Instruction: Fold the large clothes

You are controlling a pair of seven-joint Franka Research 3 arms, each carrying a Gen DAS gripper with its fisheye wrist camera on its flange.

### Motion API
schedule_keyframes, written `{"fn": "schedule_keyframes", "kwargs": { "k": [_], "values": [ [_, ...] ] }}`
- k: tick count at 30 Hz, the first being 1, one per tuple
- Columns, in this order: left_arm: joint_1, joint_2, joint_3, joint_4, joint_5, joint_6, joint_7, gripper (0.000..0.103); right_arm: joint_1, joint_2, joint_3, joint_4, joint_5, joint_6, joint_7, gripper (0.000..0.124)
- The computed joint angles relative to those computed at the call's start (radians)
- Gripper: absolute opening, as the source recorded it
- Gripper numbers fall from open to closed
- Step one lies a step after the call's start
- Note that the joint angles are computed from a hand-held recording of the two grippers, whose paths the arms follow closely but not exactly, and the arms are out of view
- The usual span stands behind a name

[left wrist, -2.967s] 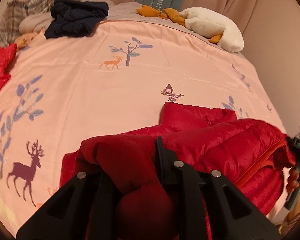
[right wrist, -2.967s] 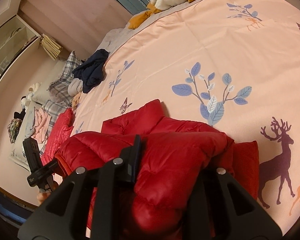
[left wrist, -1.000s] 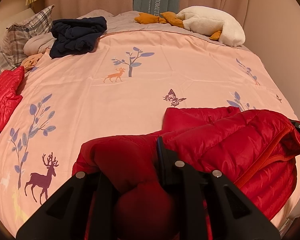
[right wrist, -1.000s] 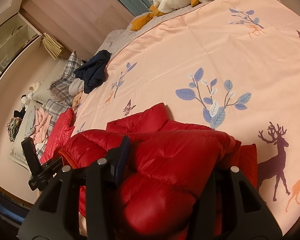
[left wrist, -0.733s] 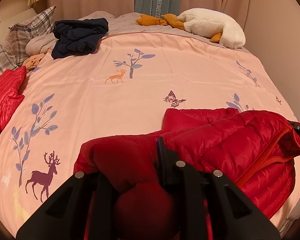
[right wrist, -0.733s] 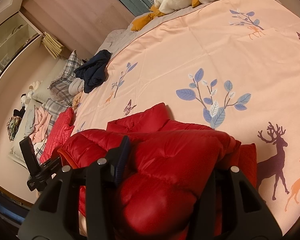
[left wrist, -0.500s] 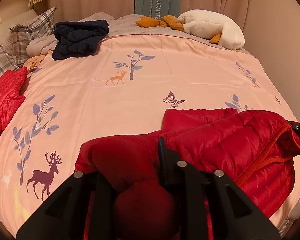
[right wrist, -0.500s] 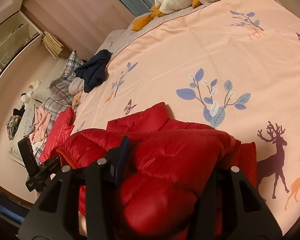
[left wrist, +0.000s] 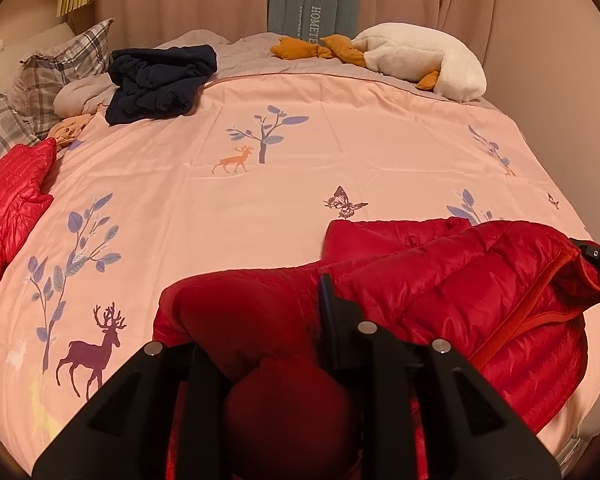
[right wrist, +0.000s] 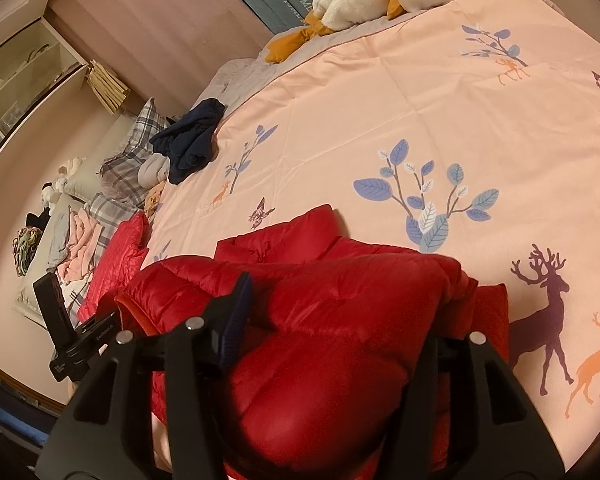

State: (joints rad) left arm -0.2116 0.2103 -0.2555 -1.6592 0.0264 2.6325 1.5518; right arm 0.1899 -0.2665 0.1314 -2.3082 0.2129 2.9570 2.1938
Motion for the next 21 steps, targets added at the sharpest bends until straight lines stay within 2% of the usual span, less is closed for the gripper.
{"fn": "schedule_keyframes", "kwargs": {
  "k": [13,21],
  "values": [
    [0.010,-0.028,-0.009,-0.031,-0.050,0.021,0.044,0.025,0.015,-0.044,-0.012,-0.048,0.042,0.021,-0.038,0.052],
    [0.003,-0.042,-0.003,-0.052,-0.034,0.049,0.050,0.025,-0.004,-0.079,0.004,-0.082,0.051,0.036,-0.026,0.050]
  ]
}}
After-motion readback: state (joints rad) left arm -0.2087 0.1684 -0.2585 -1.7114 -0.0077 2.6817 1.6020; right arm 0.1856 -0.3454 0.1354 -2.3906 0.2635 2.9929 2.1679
